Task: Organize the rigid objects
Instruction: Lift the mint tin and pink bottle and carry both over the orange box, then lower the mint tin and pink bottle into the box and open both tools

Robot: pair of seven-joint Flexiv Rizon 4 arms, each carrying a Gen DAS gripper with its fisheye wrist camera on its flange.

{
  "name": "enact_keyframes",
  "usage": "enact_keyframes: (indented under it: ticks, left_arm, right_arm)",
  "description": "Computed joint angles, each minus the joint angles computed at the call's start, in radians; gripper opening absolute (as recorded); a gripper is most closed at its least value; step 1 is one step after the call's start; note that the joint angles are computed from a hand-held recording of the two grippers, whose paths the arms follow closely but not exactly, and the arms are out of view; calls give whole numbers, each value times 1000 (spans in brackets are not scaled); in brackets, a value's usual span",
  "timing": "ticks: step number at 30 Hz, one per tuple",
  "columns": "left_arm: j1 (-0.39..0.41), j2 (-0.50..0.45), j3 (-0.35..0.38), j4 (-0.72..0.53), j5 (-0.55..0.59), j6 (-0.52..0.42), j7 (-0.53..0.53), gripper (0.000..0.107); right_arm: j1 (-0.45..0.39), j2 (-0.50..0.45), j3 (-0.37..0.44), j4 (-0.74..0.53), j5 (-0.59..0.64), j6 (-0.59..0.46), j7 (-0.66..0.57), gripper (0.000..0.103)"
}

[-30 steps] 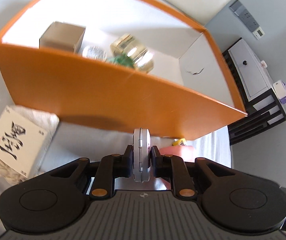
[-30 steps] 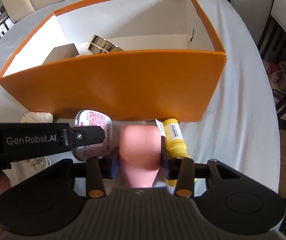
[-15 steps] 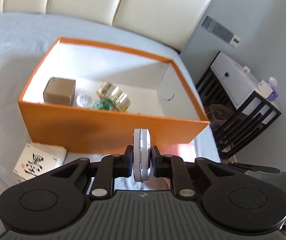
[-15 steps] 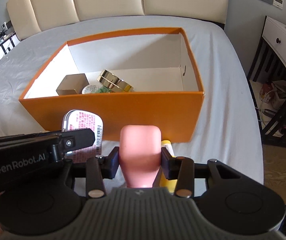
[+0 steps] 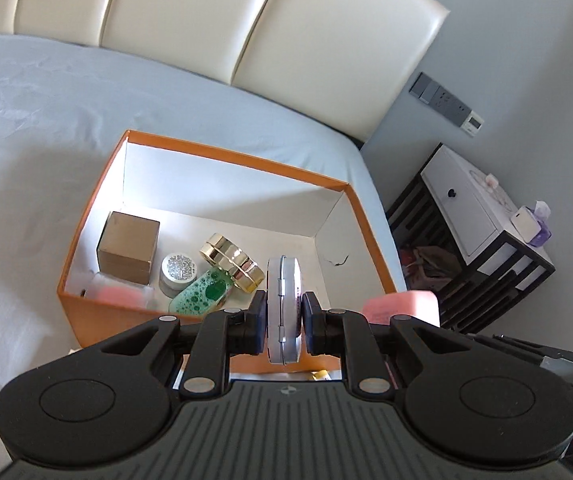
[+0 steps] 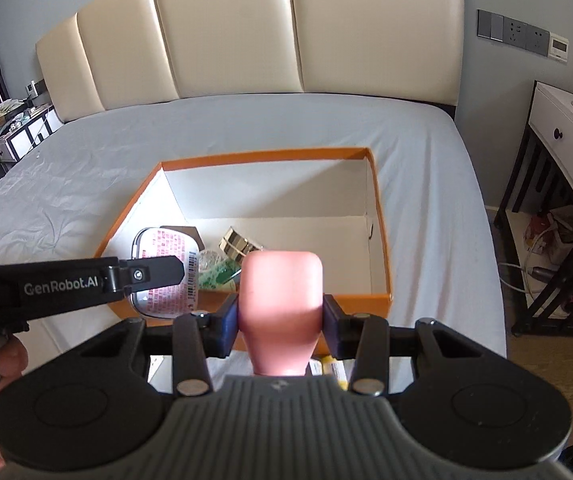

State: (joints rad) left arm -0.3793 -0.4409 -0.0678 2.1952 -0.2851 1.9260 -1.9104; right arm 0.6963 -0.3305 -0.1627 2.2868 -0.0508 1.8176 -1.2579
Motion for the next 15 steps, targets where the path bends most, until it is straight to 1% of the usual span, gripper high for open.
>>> enact_keyframes:
  ticks: [1, 2, 3, 4, 5, 7, 9, 10, 13, 15]
  left_arm:
    - [25, -1, -15, -16, 6, -30, 3, 20]
    - [22, -4, -3, -40, 1, -68, 17, 20]
    - [-7, -14, 36, -71, -14, -109, 33, 20]
    - [-16, -24, 56, -99, -15, -143, 41, 20]
    - [4, -34, 44, -121, -17, -172, 49, 20]
    - [104, -57, -48, -151, -7, -217, 59, 20]
    - [161, -89, -101, -178, -4, -241, 66, 20]
    - [191, -105, -131, -185, 0, -241, 72, 20]
    - [277, -149, -223, -188, 11, -222, 82, 20]
    - [319, -174, -267, -195, 21, -225, 89, 20]
  right_arm:
    - [-8, -9, 4, -22, -11, -12, -3, 42]
    - [-12, -20, 3, -47, -24, -25, -5, 42]
    - [-1, -30, -11, -67, -36, -39, -4, 42]
    - [-2, -43, -15, -90, -53, -57, -3, 42]
    - [-10, -57, -12, -113, -71, -78, 2, 42]
    - [-27, -92, -5, -166, -110, -131, 23, 42]
    - [-50, -128, 8, -214, -145, -182, 45, 42]
    - [-66, -148, 20, -236, -160, -202, 52, 42]
    - [-138, -197, 90, -299, -201, -262, 51, 42]
    - [-171, -224, 124, -330, -226, -291, 55, 42]
